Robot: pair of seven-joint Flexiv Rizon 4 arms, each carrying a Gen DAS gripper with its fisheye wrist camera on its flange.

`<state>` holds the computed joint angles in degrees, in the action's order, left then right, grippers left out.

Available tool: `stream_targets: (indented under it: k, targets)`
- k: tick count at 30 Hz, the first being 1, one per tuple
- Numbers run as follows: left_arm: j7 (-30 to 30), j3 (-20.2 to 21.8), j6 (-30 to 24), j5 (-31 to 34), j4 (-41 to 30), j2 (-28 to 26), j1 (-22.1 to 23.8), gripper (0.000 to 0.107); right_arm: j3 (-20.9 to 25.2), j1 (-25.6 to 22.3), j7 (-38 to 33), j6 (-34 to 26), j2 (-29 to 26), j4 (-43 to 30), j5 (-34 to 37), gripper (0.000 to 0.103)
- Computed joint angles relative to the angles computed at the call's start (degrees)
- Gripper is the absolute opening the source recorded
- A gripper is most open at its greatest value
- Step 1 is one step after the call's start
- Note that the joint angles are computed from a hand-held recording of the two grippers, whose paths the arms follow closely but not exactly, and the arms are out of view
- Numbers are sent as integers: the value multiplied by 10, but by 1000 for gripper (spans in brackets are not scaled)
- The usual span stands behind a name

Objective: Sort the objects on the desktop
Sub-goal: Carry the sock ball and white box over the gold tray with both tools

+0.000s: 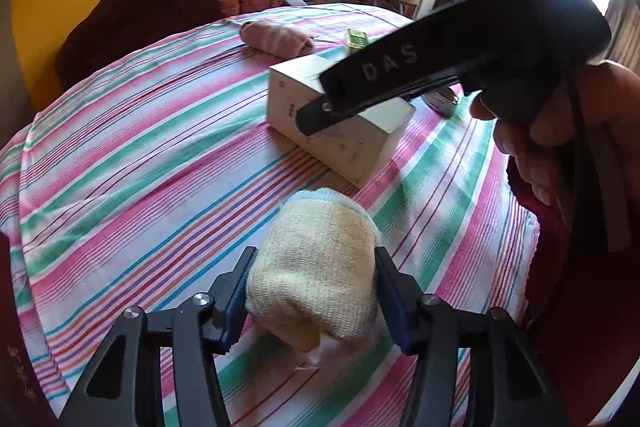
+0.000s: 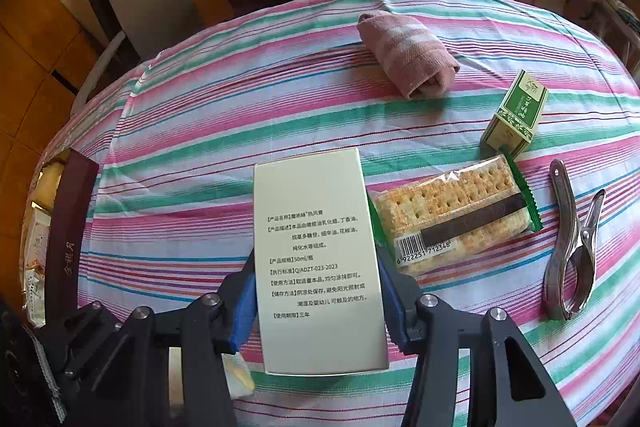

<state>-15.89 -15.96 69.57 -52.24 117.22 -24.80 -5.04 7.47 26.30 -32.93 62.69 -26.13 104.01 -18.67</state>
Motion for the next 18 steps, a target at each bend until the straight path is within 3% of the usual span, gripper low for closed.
stream_targets:
  k: [18]
  targets:
    - [45,47,-50,-114,51,65,16,57,7,8,-13,27,-2,2,18,53]
